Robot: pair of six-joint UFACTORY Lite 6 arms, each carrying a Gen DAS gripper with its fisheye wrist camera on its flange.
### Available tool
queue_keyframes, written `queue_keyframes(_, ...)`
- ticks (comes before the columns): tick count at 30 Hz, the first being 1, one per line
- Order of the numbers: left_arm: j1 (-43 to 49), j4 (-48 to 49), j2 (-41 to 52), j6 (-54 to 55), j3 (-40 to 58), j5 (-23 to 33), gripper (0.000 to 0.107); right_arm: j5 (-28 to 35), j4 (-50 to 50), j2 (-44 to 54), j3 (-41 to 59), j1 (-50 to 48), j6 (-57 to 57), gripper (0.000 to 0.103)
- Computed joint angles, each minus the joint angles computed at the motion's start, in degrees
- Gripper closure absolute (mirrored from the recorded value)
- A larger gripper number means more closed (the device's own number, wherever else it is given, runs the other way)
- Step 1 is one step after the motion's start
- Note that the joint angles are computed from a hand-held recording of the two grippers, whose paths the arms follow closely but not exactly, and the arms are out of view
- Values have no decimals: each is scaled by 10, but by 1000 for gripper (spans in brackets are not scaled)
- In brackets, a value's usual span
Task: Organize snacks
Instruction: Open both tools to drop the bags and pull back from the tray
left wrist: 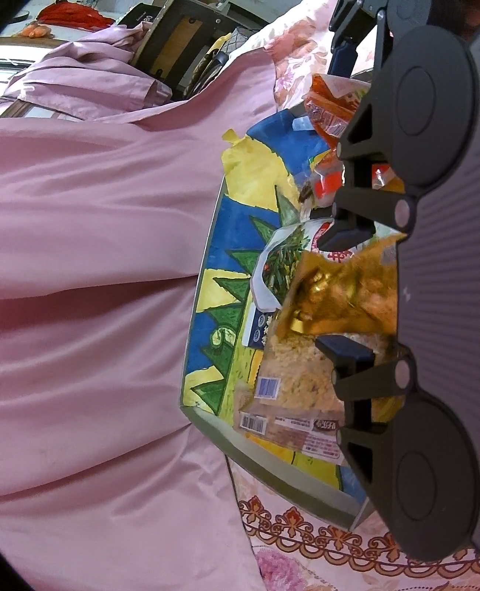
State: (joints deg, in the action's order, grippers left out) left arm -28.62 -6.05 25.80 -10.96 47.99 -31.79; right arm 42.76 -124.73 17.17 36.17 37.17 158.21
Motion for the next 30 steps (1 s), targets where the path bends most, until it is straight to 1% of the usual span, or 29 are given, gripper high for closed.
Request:
queue_keyframes(3,1,5,-1,-8,-1,-1,52,-3,-4,-4,-3,-3,10,29)
queue_keyframes(5,3,10,-6,-17,-3,2,51,-1,0,-8,-5,-2,9,27)
queue_keyframes(7,5,14,-15,-26,-8,5,48,2,7,-16,-9,1,9,25)
queue_keyframes(9,6,11,-32,-31,-21,4,41,8,12,-32,-17,4,10,22)
queue_keyframes(10,5,4,-42,-29,-26,4,39,10,16,-42,-22,5,9,20)
queue_keyframes(14,-2,-38,-108,-4,-68,0,25,19,40,-102,-52,16,8,17)
queue_keyframes(16,-8,-69,-149,21,-92,2,21,25,59,-139,-69,25,0,16)
queue_keyframes(18,-18,-117,-192,62,-116,5,14,30,81,-179,-87,35,-12,13)
queue_keyframes(21,-44,-219,-266,143,-159,-5,7,46,128,-251,-119,66,-39,8)
queue_keyframes(24,-75,-321,-337,224,-195,-11,4,72,183,-321,-145,108,-82,6)
queue_keyframes(27,-115,-428,-421,306,-241,-27,4,122,252,-386,-169,176,-127,2)
queue_keyframes(30,-176,-545,-499,398,-290,-72,4,175,324,-449,-187,260,-165,1)
